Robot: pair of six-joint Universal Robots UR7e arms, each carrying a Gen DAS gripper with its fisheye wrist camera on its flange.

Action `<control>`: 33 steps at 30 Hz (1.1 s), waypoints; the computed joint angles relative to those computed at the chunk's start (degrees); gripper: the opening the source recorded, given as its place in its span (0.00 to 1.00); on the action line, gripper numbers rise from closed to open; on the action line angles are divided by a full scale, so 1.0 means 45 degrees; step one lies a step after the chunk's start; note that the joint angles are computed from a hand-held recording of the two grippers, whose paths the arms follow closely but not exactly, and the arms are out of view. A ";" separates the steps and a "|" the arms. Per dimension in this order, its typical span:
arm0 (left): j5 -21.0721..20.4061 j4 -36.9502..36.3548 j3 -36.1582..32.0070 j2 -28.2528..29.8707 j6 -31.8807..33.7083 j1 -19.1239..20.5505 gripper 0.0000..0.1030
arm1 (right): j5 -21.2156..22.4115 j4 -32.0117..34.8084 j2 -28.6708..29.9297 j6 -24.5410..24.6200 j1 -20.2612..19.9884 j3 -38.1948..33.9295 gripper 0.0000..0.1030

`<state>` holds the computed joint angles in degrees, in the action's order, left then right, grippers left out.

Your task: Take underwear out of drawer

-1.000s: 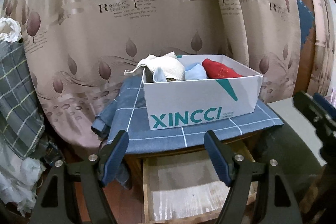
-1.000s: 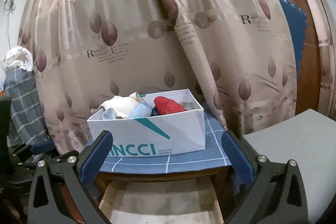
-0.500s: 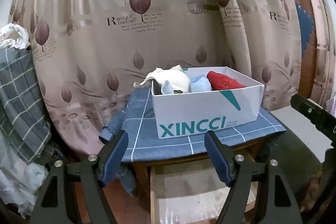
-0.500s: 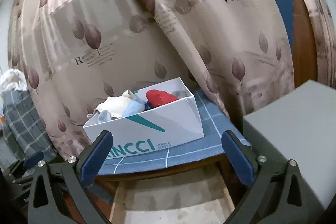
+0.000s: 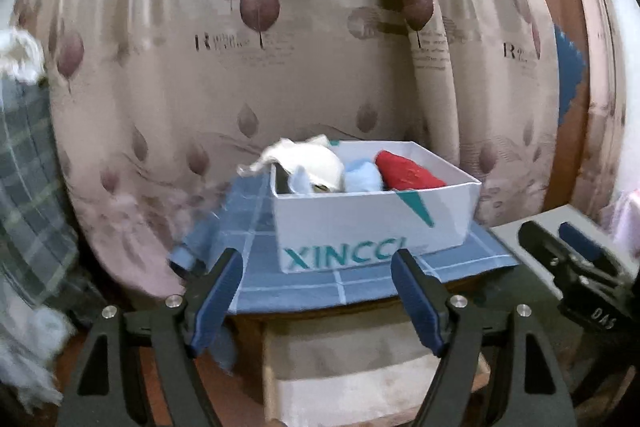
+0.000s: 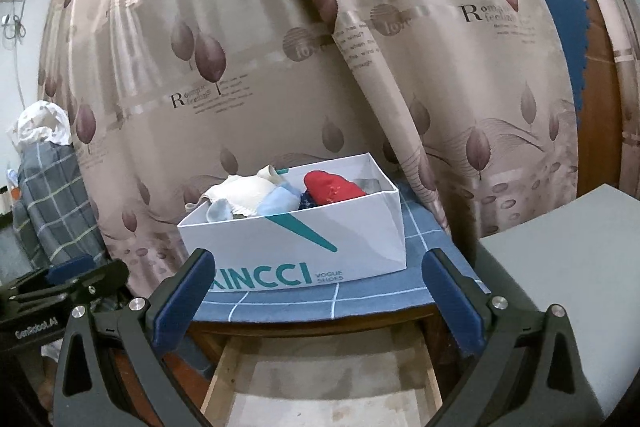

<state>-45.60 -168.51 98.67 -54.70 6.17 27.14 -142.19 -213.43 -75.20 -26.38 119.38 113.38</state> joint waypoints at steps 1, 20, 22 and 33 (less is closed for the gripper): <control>0.0040 -0.0171 0.0002 -0.0013 0.0183 -0.0052 0.76 | 0.0003 0.0014 -0.0003 -0.0028 -0.0004 -0.0006 1.00; 0.0279 -0.1038 -0.0377 0.0173 0.0426 -0.0008 0.84 | 0.0222 0.0510 -0.0105 0.0051 -0.0008 0.0084 1.00; 0.0334 -0.1474 -0.0303 0.0281 0.1009 -0.0043 0.84 | 0.0232 0.0561 -0.0101 0.0086 -0.0013 0.0085 1.00; -0.0012 -0.0149 -0.0489 0.0275 0.0107 0.0252 0.84 | 0.0299 0.0880 -0.0212 0.0460 -0.0048 0.0139 1.00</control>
<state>-45.65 -169.18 96.47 -53.46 6.65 28.27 -140.84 -209.47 -76.15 -24.31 119.16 114.01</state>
